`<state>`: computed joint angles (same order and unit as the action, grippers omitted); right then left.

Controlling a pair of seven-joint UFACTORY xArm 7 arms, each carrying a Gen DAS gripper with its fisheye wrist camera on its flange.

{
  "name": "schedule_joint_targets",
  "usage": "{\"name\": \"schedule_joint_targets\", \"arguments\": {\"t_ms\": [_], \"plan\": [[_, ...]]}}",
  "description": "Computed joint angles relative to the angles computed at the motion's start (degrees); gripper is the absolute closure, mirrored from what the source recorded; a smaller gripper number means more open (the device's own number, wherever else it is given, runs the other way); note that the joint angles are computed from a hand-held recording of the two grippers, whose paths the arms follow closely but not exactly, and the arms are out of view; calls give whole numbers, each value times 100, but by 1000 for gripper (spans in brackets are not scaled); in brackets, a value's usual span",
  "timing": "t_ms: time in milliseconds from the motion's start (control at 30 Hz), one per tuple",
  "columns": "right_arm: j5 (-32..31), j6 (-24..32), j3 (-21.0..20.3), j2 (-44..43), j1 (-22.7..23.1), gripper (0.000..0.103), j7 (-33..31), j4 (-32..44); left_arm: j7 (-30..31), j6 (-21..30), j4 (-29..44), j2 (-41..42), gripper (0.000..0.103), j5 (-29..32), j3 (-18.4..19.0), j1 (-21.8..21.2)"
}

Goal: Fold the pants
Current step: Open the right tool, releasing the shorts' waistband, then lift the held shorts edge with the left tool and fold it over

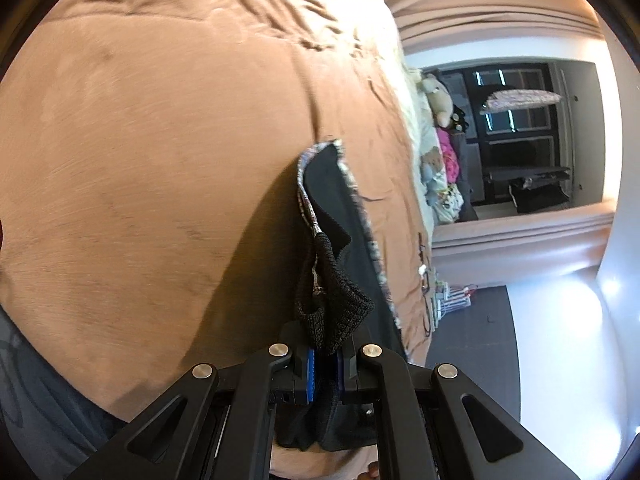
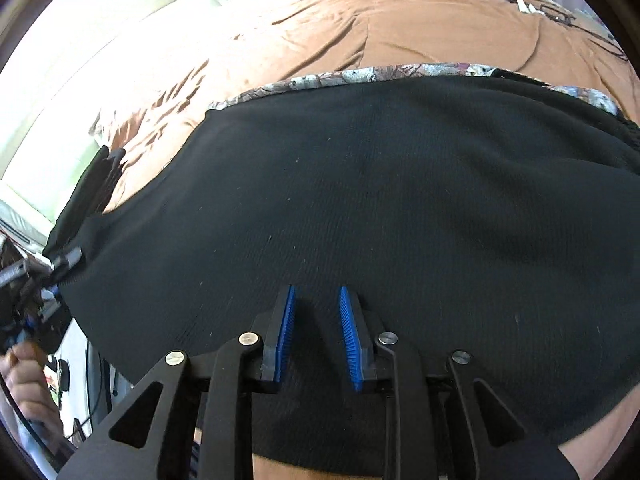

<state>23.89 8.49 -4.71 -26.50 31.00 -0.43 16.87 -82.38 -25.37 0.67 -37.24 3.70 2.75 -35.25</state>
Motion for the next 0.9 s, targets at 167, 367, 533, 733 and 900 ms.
{"name": "schedule_joint_targets", "arguments": {"t_ms": [167,367,533,733,900], "plan": [[37,37,28,-453,58,82,60,-362,59,98,254,48,96,-11,-151,-1],[51,393,-292,-1176,115,82,-14,-716,180,218,607,185,96,-49,-287,-25],[-80,578,-359,-1942,-263,58,-65,-996,334,348,944,351,96,-91,-409,-67],[-290,1150,-685,-3057,-847,45,-345,-1284,550,484,1480,709,96,-46,-385,-250],[-273,1809,-919,-4006,-1512,45,-611,-1522,740,625,2000,1079,96,11,-402,-417]]}}
